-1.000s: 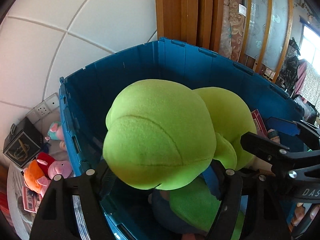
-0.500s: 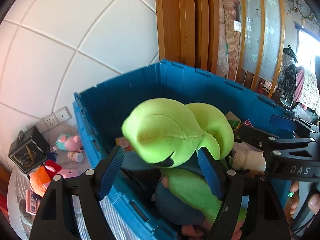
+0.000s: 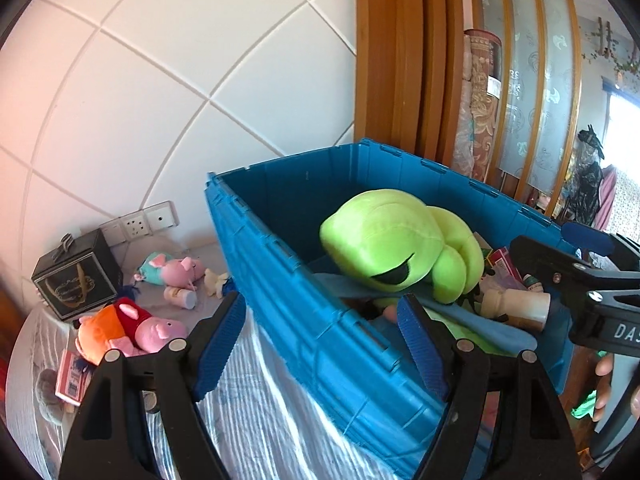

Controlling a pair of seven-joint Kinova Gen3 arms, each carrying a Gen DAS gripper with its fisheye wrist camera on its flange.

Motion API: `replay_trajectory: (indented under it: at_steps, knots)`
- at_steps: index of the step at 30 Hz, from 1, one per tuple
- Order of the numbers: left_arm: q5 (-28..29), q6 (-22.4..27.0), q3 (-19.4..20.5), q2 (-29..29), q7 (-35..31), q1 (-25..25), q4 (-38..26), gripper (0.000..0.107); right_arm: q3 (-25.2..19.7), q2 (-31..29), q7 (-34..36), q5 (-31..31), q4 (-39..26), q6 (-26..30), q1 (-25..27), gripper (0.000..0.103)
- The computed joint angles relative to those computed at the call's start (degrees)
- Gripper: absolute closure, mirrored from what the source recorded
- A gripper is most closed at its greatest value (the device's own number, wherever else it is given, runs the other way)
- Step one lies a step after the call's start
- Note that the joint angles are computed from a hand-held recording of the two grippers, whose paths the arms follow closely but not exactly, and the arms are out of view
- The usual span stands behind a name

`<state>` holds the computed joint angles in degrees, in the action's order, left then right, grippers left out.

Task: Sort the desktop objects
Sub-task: 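Open both tools to drop the green plush into the crate, then move both tools from the crate back to the bed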

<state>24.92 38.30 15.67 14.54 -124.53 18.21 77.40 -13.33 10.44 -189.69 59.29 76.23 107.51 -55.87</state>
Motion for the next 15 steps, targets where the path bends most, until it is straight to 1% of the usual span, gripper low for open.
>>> replay_trajectory:
  at_steps: [4,8,11,15]
  knots:
    - [4.4,-0.8,0.3,-1.3,-4.4,-4.0,3.2,0.030,0.8,3.8,3.5,1.7,-4.3,0.8,-1.5,0.000]
    - [8.7,-0.4,-0.7,-1.9,-7.9,-7.5,5.6,0.030,3.0,6.9,6.2,3.3,-7.1,-0.9,-3.8,0.000]
    - [9.1,-1.5,-2.0,-2.2,-8.6,-8.7,7.1,0.030,4.7,9.1,8.7,4.5,-9.5,-3.6,-5.3,0.000]
    - [12.2,-0.8,-2.9,-1.5,-10.9,-12.4,7.9,0.030,7.1,12.0,12.6,5.3,-13.0,-8.4,-6.4,0.000]
